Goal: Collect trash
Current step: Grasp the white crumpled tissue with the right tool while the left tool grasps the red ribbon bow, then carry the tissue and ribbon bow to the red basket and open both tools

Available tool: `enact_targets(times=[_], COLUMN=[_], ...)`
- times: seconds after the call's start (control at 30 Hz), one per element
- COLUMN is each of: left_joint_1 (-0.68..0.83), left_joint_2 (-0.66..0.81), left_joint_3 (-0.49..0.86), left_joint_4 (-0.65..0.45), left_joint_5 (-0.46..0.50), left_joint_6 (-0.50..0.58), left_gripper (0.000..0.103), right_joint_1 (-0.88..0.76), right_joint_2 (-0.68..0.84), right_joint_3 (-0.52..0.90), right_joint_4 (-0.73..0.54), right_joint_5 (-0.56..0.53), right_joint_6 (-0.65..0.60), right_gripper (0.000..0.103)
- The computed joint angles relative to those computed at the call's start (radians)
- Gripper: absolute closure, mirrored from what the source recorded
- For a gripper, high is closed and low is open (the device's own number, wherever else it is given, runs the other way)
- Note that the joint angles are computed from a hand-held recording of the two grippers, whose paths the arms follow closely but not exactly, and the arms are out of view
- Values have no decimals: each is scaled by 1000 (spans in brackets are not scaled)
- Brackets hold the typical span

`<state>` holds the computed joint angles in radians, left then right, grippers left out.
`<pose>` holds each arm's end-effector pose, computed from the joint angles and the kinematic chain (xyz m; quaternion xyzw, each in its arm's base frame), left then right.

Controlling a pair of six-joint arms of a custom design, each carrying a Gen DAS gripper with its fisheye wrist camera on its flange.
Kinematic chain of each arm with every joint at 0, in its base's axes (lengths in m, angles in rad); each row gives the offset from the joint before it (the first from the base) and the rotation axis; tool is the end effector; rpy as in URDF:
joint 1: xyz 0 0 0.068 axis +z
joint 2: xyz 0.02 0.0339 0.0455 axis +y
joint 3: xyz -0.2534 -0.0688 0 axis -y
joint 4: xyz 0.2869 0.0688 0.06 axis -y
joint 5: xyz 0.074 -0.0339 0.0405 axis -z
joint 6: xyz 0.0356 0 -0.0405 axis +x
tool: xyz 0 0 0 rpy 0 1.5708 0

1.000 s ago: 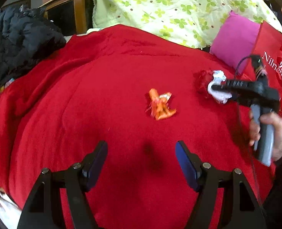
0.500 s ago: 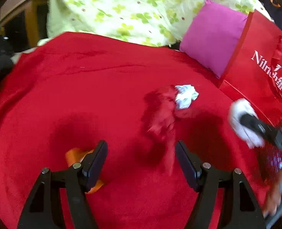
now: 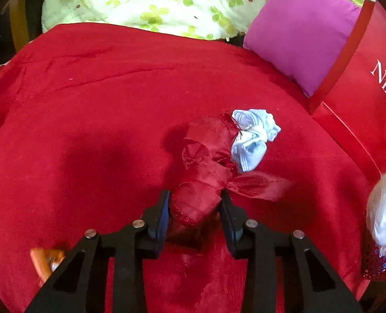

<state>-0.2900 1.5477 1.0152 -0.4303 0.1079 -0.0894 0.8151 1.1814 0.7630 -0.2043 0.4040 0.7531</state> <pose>0.3384 -0.1050 0.1831 0.1115 0.9464 -0.1069 0.2838 0.2139 0.2066 0.2239 0.0645 0.8741 0.1894 0.4427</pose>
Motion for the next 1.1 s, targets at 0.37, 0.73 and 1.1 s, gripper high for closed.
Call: enact_targets(times=[0.37,0.73,1.1], left_joint_1=[-14,-231,-731], left_joint_2=[-619,-1050,-994], left_joint_3=[-304,-287,-176], left_joint_4=[-201,-501,-648], left_joint_5=[-92,-306,-754], left_joint_6=[22,-72,-357], left_gripper=[65,65,65], right_joint_1=[191,606,827], right_joint_2=[-87,-233,-263], right_joint_3=[-3,-39,25], right_joint_4=[-14,-230,-827], right_joint_5=[204,719,996], right_joint_6=[-39,76,626], right_gripper=[64,64,64])
